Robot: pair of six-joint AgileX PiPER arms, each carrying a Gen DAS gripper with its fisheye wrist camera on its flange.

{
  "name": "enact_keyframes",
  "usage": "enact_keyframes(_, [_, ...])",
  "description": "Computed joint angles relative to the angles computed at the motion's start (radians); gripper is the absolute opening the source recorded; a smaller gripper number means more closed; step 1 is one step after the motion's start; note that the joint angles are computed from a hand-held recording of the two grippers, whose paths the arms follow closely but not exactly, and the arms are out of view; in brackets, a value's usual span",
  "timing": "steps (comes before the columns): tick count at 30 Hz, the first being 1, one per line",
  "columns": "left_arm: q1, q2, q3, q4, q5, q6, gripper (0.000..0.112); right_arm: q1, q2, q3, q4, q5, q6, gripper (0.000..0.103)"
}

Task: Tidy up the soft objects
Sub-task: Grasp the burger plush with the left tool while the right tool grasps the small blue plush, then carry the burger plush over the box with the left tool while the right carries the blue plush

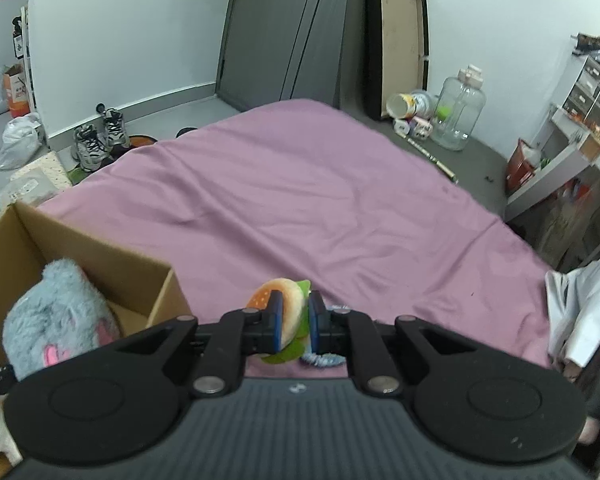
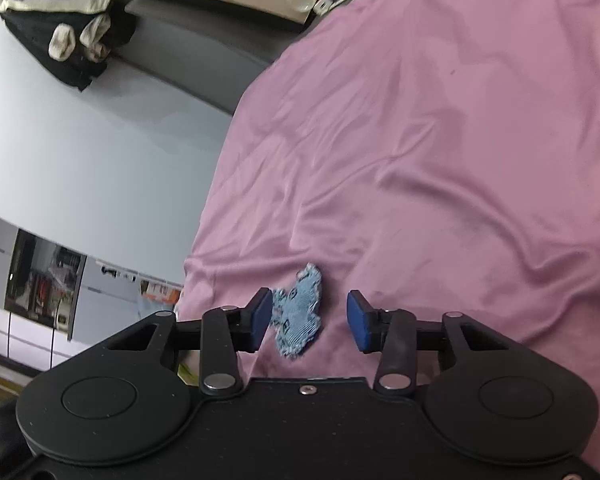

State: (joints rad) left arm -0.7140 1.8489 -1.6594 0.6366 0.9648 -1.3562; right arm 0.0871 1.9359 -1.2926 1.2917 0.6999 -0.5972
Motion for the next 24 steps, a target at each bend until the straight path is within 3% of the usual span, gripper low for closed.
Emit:
enact_keyframes(5, [0.016, -0.019, 0.024, -0.004, -0.042, -0.010, 0.012, 0.035, 0.032, -0.024, -0.025, -0.014, 0.027, 0.037])
enact_keyframes(7, [0.020, -0.027, 0.038, -0.004, -0.055, -0.013, 0.012, 0.042, 0.036, -0.022, -0.029, -0.016, 0.027, 0.023])
enact_keyframes(12, [0.019, -0.058, 0.078, -0.014, -0.078, -0.019, 0.012, 0.037, 0.013, -0.003, -0.057, -0.022, 0.048, 0.001])
enact_keyframes(24, [-0.036, -0.154, 0.115, -0.006, -0.028, -0.031, 0.012, 0.010, -0.197, 0.121, -0.123, -0.052, 0.089, 0.001])
